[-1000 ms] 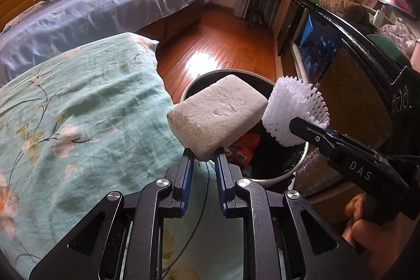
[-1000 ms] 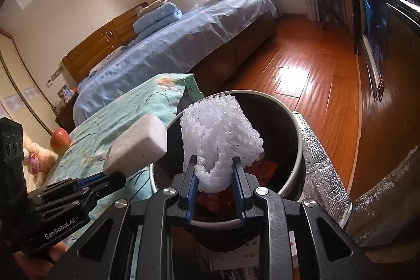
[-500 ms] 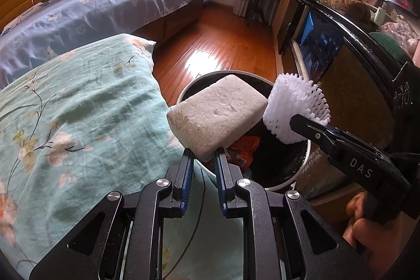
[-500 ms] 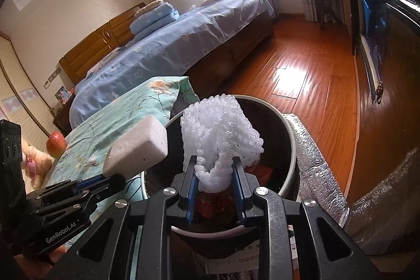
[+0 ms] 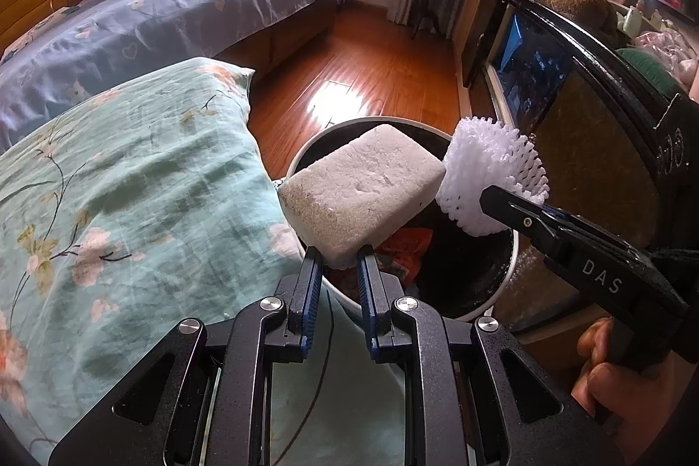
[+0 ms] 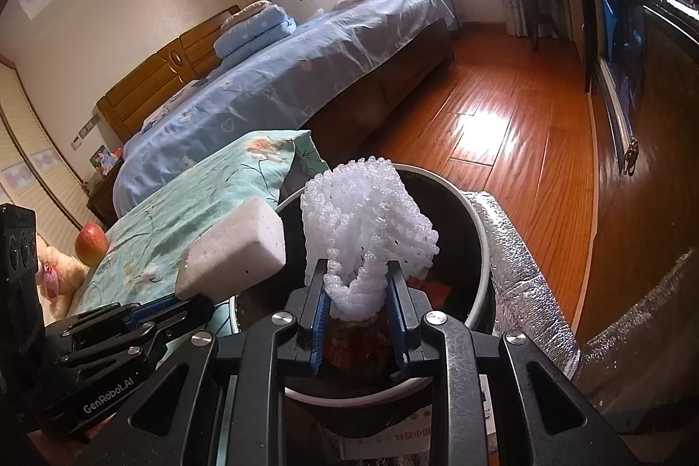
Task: Collect trash
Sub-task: 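Open both grippers to drop the net and block into the bin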
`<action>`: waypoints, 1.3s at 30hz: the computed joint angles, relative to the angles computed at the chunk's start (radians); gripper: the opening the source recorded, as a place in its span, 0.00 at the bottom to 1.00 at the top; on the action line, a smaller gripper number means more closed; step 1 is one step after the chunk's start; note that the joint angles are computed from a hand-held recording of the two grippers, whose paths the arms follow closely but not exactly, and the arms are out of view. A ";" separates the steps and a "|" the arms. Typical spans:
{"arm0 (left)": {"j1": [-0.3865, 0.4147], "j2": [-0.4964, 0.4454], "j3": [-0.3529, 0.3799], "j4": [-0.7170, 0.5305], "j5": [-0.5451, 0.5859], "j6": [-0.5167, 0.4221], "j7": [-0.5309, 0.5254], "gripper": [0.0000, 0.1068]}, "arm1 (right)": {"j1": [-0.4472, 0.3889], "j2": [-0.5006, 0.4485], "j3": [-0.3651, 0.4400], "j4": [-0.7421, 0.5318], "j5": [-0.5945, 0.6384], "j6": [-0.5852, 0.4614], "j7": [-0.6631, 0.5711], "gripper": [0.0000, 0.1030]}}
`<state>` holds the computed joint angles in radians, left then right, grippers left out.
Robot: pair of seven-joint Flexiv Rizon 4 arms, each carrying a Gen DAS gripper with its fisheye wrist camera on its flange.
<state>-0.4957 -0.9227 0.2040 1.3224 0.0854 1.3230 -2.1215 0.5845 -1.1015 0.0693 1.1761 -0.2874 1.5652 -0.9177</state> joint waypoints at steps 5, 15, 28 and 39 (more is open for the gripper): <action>0.002 -0.005 -0.003 -0.013 0.000 -0.010 0.003 0.15 | -0.007 -0.005 0.009 -0.011 0.000 -0.010 -0.008 0.24; 0.007 -0.010 -0.011 -0.023 0.001 -0.015 0.006 0.15 | -0.014 -0.017 0.020 -0.034 0.004 -0.031 -0.022 0.24; 0.015 -0.013 -0.021 -0.027 -0.011 -0.015 0.014 0.16 | -0.024 -0.024 0.040 -0.055 0.011 -0.065 -0.044 0.27; -0.012 0.065 0.032 0.121 -0.012 0.096 -0.057 0.35 | -0.014 -0.007 0.027 -0.036 0.030 -0.055 -0.031 0.55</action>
<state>-0.5081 -0.8581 0.2364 1.4430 0.0730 1.4194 -2.1784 0.5706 -1.1088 0.0962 1.1399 -0.2575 1.5104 -0.9489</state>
